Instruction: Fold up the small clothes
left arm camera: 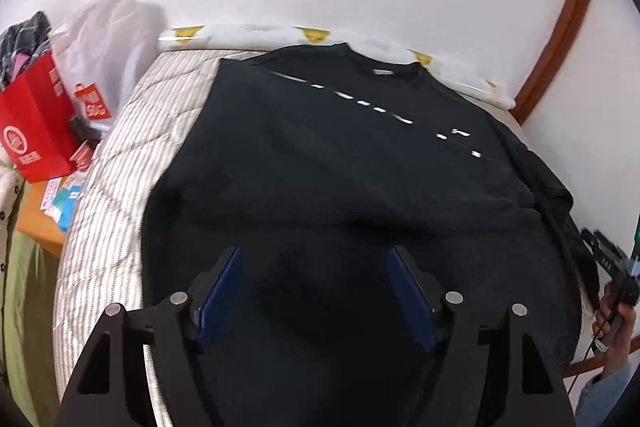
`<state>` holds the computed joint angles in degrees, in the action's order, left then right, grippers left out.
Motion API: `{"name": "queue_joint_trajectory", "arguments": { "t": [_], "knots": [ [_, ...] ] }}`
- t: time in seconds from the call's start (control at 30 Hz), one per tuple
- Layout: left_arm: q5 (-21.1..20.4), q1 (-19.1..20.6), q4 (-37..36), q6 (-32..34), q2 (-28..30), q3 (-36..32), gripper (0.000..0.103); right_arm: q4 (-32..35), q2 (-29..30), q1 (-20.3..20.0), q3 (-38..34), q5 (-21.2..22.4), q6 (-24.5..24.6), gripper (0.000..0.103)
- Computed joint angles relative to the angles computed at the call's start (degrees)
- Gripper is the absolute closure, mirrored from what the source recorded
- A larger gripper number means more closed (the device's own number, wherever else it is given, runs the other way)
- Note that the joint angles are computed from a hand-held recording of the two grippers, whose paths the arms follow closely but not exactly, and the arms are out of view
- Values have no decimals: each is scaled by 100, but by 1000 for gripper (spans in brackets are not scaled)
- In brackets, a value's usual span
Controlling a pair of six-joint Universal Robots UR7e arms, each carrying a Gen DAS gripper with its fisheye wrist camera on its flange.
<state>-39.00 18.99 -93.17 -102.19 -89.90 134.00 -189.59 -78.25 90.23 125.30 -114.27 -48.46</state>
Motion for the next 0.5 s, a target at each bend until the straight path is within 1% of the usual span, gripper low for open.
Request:
{"name": "queue_joint_trajectory", "arguments": {
  "t": [0.13,0.23,0.3,0.37,0.43,0.5],
  "knots": [
    [5,88,-493,357,318,-67,31,217,-544,-655,24,-58,22,42],
    [-58,131,-686,523,526,-153,31,213,-791,-1059,142,7,-18,42],
    [-69,130,-712,521,616,-205,31,228,-842,-1226,202,42,-54,42],
    [-103,128,-673,471,669,-265,31,70,-760,-1318,229,19,-133,42],
    [-127,114,-615,420,691,-308,31,-492,-481,-1311,228,-127,-308,42],
    [-189,30,-359,223,674,-366,31,-826,-197,-1235,123,-357,-395,43]
  ]
}}
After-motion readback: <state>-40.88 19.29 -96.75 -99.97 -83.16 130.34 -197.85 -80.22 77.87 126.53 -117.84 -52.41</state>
